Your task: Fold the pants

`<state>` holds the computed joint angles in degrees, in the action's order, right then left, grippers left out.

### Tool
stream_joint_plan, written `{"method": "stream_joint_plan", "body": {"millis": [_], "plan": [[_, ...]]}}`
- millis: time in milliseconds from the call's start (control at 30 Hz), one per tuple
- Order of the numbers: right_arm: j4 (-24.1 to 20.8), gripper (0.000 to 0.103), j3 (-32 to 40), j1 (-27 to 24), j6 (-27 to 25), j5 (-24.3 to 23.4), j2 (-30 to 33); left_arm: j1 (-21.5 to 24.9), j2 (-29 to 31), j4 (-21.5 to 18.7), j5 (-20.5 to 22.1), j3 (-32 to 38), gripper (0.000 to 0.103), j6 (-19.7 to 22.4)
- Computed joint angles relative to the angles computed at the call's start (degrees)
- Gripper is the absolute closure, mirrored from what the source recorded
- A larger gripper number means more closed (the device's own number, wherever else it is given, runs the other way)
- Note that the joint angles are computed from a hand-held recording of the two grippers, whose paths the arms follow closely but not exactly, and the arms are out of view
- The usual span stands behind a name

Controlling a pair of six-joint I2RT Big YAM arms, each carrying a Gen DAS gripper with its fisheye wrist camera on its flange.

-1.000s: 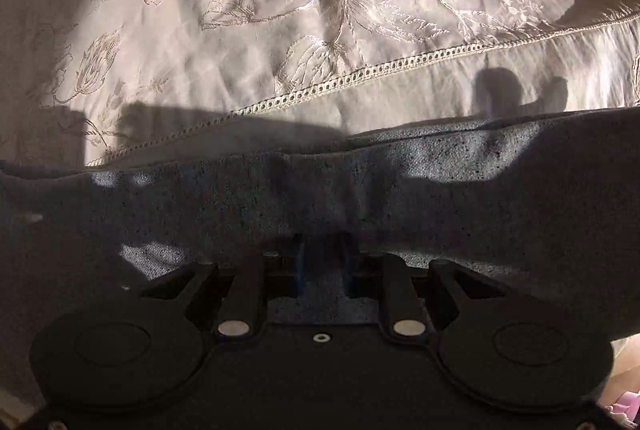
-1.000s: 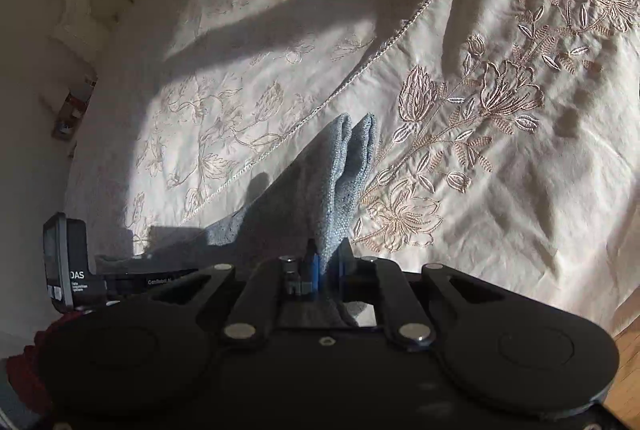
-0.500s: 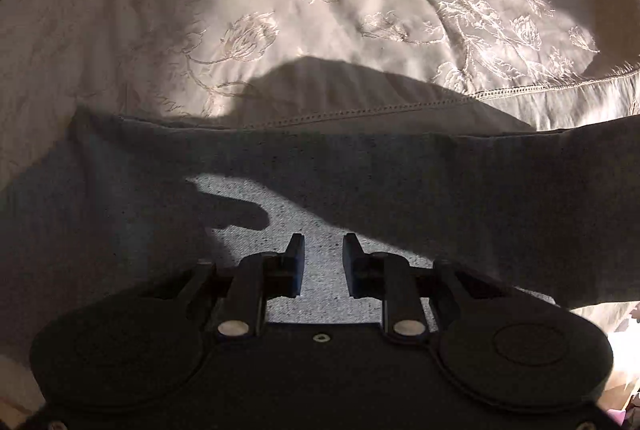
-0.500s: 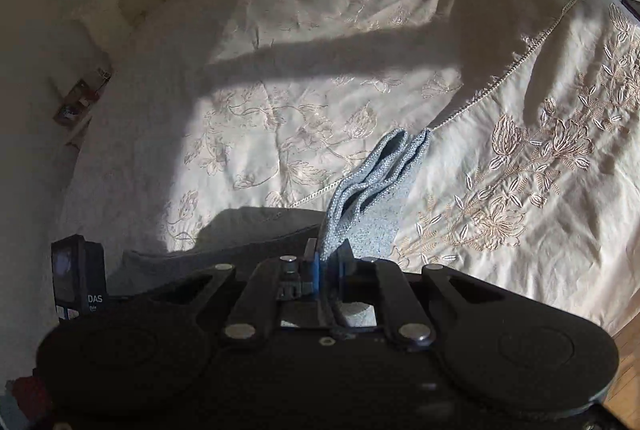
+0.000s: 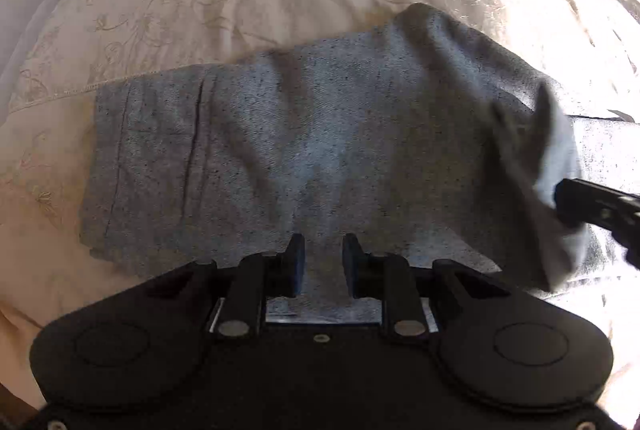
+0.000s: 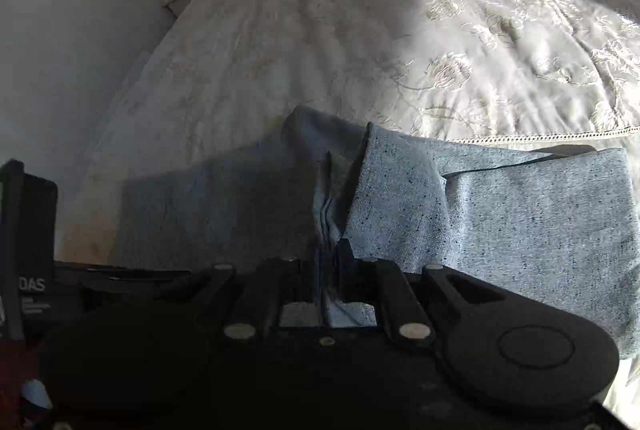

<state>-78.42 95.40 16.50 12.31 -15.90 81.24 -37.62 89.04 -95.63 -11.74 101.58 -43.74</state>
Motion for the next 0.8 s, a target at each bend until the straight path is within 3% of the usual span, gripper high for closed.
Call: {"method": "stream_joint_plan", "body": {"millis": [67,267,433,533,700,800], "plan": [[-0.95,0.073,0.13,2.01,-0.26,2.02,1.55,0.45,-1.07,-0.03,0.01,-0.80,0.072,0.63],[0.76,0.066,0.68,-1.25,0.36,-0.74,-2.23,0.63,-1.24,2.47,2.15,1.17,0.072,3.13],[-2.68,0.066,1.46,-8.75,0.03,6.81,-3.36,-1.86,3.85,5.27,5.27,7.63,0.072,4.82],[-4.75,0.070,0.28,-13.87,-1.04,8.08,-3.20,-3.94,7.57,6.31,6.76,11.22,0.071,5.37],[-11.16,0.076,-3.85,-19.69,-5.62,9.29,-2.64,-5.99,11.95,2.03,11.22,11.89,0.071,2.01],[-12.67,0.084,-6.68,-20.54,-8.68,9.50,-3.43,-7.08,11.72,1.08,10.23,9.77,0.071,-0.94]]}}
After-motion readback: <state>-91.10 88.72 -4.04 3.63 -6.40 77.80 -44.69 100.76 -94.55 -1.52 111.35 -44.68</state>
